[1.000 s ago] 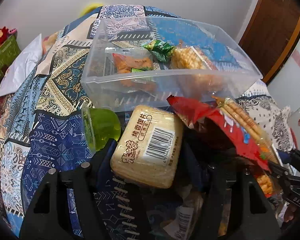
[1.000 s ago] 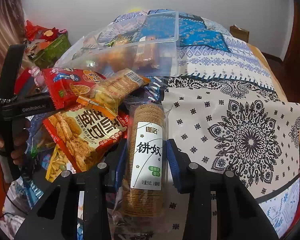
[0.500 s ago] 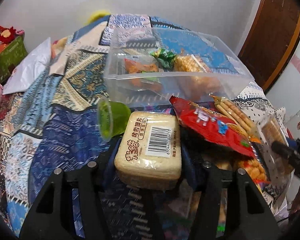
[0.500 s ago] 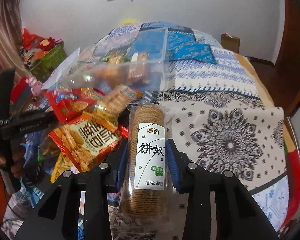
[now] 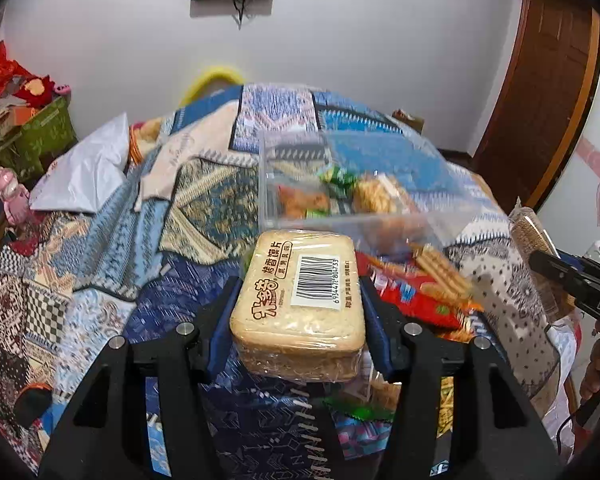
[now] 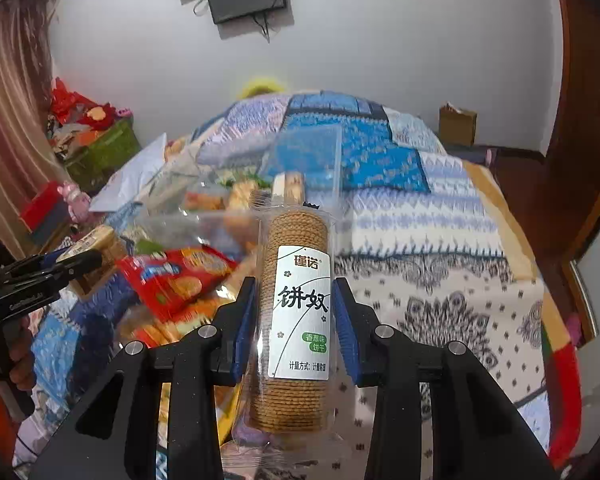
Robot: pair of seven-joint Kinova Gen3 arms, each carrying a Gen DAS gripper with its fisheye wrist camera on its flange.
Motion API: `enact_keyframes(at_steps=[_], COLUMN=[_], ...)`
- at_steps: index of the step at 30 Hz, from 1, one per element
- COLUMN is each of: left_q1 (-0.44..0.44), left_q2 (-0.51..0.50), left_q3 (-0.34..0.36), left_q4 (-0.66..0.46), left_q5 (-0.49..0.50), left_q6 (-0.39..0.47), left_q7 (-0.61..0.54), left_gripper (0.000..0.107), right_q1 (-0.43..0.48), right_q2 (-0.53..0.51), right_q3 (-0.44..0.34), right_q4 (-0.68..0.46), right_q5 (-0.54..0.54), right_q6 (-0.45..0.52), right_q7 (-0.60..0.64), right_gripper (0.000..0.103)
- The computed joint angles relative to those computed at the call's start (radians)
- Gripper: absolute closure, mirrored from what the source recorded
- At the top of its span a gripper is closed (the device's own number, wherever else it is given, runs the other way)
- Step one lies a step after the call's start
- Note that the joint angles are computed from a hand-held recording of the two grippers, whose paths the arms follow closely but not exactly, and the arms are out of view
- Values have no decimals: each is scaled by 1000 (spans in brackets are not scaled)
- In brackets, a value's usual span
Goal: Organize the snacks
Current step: 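Lower the bread pack and cracker tube into the clear box and release both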
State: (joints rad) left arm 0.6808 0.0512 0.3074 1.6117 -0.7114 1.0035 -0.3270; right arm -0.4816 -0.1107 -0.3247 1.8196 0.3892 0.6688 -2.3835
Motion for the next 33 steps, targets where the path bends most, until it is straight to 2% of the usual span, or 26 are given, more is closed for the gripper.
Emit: enact_keyframes(at_steps=[9, 17, 23, 27, 33], left_q1=[-7, -3, -8, 1, -21], left_q2=[7, 72, 139, 192, 254], left_q3=[-5, -50, -109, -149, -188], left_q4=[-70, -154, -227, -268, -309], left_q5=[-61, -75, -6, 8, 119], left_q6=[-9, -51, -85, -91, -124], left_q7=[-26, -81, -161, -195, -271], left_gripper=[52, 52, 53, 53, 53], right_q1=[-4, -34, -71, -90, -108], right_q2=[25, 88, 148, 191, 253], right_q3=[-11, 26, 71, 107, 149], right_q4=[-63, -142, -207, -246, -299], right_q5=[93, 168, 201, 181, 114], right_q6=[-25, -56, -57, -58, -46], right_q7=[-54, -76, -74, -42, 28], right_gripper=[69, 69, 69, 69, 69])
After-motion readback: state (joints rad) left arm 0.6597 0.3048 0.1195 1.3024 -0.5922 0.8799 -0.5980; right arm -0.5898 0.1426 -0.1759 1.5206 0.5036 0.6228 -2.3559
